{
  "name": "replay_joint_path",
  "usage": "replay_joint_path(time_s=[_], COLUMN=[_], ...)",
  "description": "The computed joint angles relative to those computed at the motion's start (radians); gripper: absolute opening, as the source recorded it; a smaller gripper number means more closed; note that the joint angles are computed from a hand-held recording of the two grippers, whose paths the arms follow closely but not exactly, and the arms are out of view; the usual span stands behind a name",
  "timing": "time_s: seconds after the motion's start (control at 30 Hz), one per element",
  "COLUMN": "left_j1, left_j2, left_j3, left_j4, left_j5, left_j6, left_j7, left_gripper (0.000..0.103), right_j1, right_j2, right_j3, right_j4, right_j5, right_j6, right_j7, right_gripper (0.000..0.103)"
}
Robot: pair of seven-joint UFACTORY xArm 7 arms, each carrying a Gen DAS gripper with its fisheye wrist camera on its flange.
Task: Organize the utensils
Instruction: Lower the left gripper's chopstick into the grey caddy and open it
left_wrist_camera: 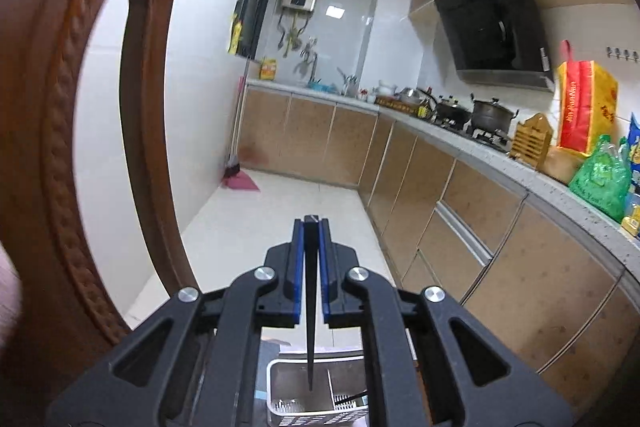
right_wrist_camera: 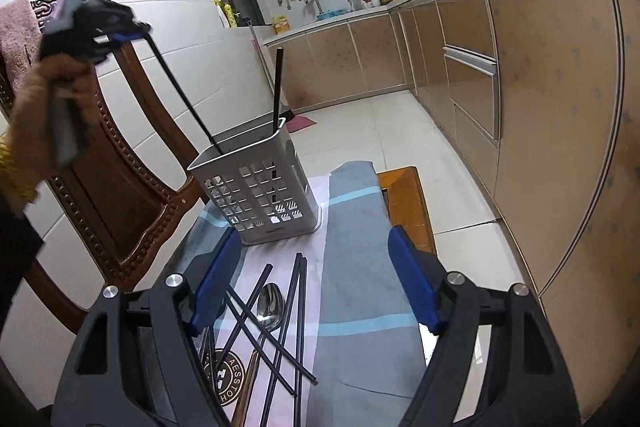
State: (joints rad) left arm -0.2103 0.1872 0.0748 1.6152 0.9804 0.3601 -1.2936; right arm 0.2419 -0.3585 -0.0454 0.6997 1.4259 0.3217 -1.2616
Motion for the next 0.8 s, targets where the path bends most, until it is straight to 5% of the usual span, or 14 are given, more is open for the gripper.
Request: replay_joint_path(time_s=[0.4,0.47,0.53,0.63,0.8], left_j1=[-0.018,-0.020,-0.031,-0.022,0.014], left_j2=[0.071,0.047,-0.008,-0.129,-0.383], left_j3=[0.055,0.055,0.065,0.046,-0.048], left_j4=[-0.096,-0.122,-0.180,-0.308,-0.582], left_j5=[-0.091,-0.091,-0.027,0.103,0.368], left_j6=[-0.093,-0.099,-0.118,-0.160,-0.164], left_j7=[0.024,0.040,-0.008,-0.119,-0.308], left_gripper=[0.011,0.023,0.049,0.073,0.088], right_j1=[-0.003,0.000,0.002,0.005,0.009], right_j2=[0.024,0.024,0.024,0.020,-0.002], right_j3=[0.003,0.004,0.005,0.005,0.006], right_j4=[0.012,0.012,0.011,0.008,-0.009], right_j5=[-0.031,-0.030,-0.028,-0.028,-0.037], right_j6=[0.018,0.019,0.017,0.025,0.029], right_j7=[0.020,0.016,0.012,0.011,-0.003], right_gripper=[0.074,0.074,0.075,0.074,0.075])
